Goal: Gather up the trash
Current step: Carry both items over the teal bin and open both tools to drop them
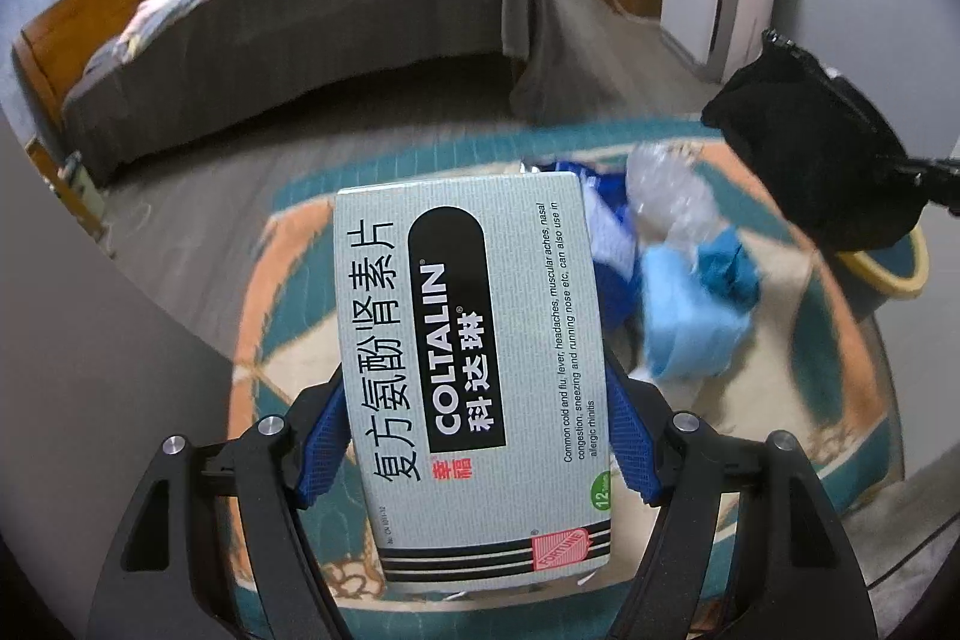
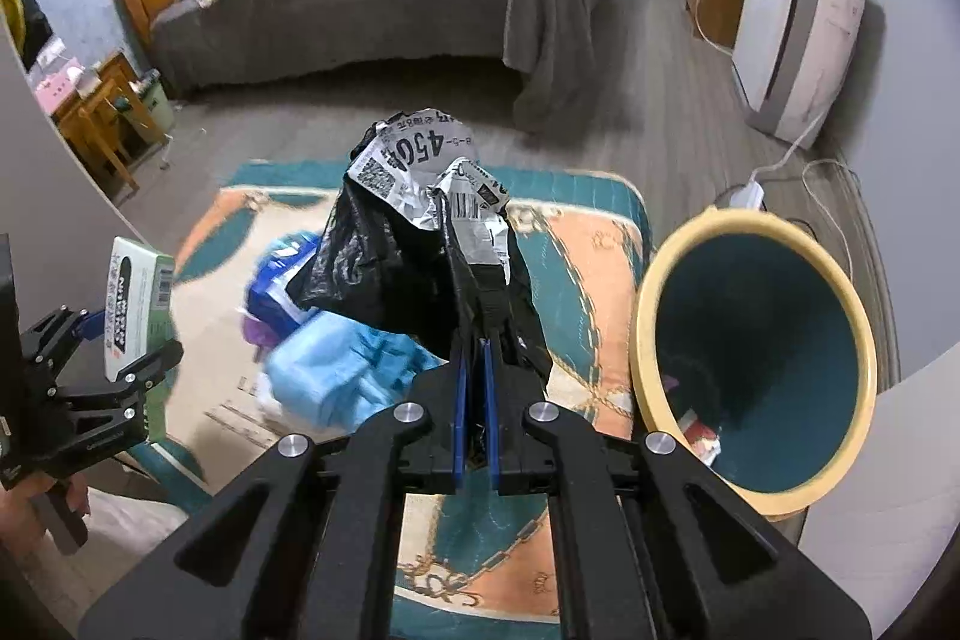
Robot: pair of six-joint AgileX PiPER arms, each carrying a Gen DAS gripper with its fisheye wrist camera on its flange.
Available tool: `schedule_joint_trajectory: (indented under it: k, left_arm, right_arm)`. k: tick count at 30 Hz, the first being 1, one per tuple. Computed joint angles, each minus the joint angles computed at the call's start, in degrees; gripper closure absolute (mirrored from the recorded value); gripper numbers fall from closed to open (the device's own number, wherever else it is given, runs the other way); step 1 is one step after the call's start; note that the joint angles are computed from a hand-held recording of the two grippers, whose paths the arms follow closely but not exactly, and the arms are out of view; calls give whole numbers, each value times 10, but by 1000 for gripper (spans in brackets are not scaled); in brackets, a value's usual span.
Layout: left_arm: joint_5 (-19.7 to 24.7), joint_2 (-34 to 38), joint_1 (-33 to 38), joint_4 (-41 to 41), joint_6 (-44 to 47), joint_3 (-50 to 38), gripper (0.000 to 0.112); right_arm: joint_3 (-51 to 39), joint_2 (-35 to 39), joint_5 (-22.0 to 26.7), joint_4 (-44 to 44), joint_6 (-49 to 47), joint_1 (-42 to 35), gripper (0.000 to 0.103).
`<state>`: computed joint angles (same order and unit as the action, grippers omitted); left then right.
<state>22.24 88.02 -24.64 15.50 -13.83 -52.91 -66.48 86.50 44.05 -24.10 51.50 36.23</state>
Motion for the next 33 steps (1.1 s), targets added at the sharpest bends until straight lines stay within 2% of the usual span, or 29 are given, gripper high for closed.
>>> schedule_joint_trajectory:
  k: [8,19,26,33]
  left_arm:
    - [24,-36,-24,-54,62,-61,39]
    - [87,24,-86,-71,74,-200,38]
    - [127,97,-136,-91,105,-314,38]
    - [164,189,-190,-98,136,-431,38]
  right_arm:
    - [-10,-41,29,-30,14,9,99]
    - [24,-118,65,-53,1,-89,99]
    - [73,-154,35,-26,-31,-199,99]
    - [122,-153,-23,32,-71,-305,99]
